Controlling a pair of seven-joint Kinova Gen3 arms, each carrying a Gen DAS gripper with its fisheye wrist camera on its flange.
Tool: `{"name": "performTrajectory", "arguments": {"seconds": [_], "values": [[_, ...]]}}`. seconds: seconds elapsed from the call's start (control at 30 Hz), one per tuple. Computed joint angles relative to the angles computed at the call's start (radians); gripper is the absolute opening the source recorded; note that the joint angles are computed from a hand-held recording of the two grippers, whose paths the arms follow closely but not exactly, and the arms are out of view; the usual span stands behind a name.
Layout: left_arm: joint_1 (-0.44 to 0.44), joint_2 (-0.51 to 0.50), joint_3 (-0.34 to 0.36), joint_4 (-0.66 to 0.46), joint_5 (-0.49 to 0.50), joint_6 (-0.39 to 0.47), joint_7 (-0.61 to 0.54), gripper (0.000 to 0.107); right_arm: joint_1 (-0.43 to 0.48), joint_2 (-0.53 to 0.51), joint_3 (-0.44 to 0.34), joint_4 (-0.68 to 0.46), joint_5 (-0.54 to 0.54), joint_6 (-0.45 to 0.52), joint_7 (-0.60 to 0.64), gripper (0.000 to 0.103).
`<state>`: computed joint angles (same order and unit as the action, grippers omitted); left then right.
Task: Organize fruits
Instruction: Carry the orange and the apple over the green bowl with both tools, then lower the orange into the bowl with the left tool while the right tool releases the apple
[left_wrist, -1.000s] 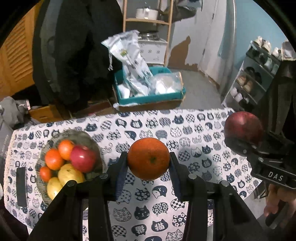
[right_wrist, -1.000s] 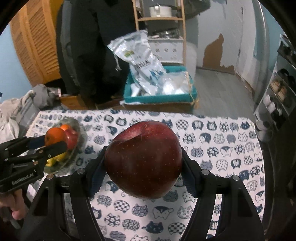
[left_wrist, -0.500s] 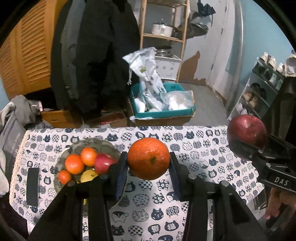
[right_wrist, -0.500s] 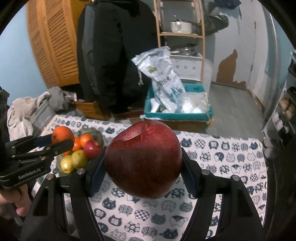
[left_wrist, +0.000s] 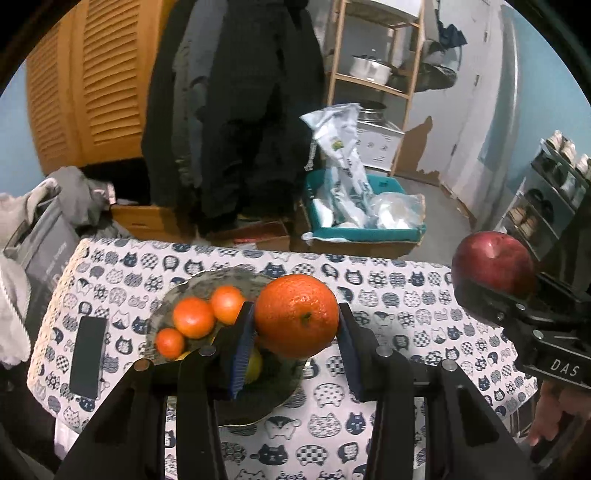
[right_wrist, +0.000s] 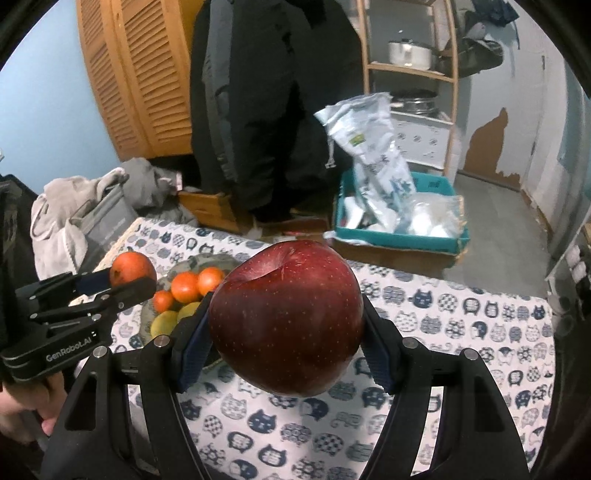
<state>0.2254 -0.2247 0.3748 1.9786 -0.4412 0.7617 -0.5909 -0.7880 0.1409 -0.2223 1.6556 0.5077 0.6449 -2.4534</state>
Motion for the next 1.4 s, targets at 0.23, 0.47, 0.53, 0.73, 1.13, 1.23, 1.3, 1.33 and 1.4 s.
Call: {"name": "performTrajectory", "arguments": {"seconds": [0.23, 0.47, 0.53, 0.73, 1.13, 1.23, 1.3, 1.33, 1.4], "values": [[-0.037, -0.037, -0.044, 0.056, 0.03, -0.007, -0.027, 0.044, -0.027, 0.093, 0.004, -0.093, -0.062, 0.011, 0.062, 0.072], [-0.076, -0.034, -0.097, 0.114, 0.094, -0.042, -0.091, 0.044, -0.06, 0.2, 0.023, -0.185, -0.166, 0.017, 0.157, 0.072], [-0.083, -0.025, -0.114, 0.135, 0.115, -0.06, -0.112, 0.044, -0.068, 0.234, 0.028, -0.211, -0.193, 0.027, 0.186, 0.072], [-0.093, 0.032, -0.163, 0.186, 0.179, -0.111, -0.177, 0.044, -0.082, 0.329, 0.045, -0.275, -0.276, 0.061, 0.252, 0.072], [-0.078, 0.131, -0.232, 0.233, 0.311, -0.168, -0.307, 0.045, -0.076, 0.428, 0.058, -0.343, -0.39, 0.104, 0.325, 0.072], [-0.076, 0.145, -0.243, 0.239, 0.331, -0.176, -0.327, 0.046, -0.059, 0.441, 0.046, -0.351, -0.423, 0.108, 0.349, 0.072], [-0.075, 0.145, -0.247, 0.239, 0.341, -0.18, -0.34, 0.055, -0.052, 0.446, 0.043, -0.351, -0.442, 0.105, 0.359, 0.072], [-0.074, 0.144, -0.243, 0.236, 0.334, -0.174, -0.333, 0.059, -0.051, 0.45, 0.043, -0.356, -0.449, 0.108, 0.362, 0.072], [-0.074, 0.14, -0.231, 0.233, 0.302, -0.166, -0.299, 0.069, -0.043, 0.458, 0.038, -0.363, -0.467, 0.113, 0.374, 0.073]]}}
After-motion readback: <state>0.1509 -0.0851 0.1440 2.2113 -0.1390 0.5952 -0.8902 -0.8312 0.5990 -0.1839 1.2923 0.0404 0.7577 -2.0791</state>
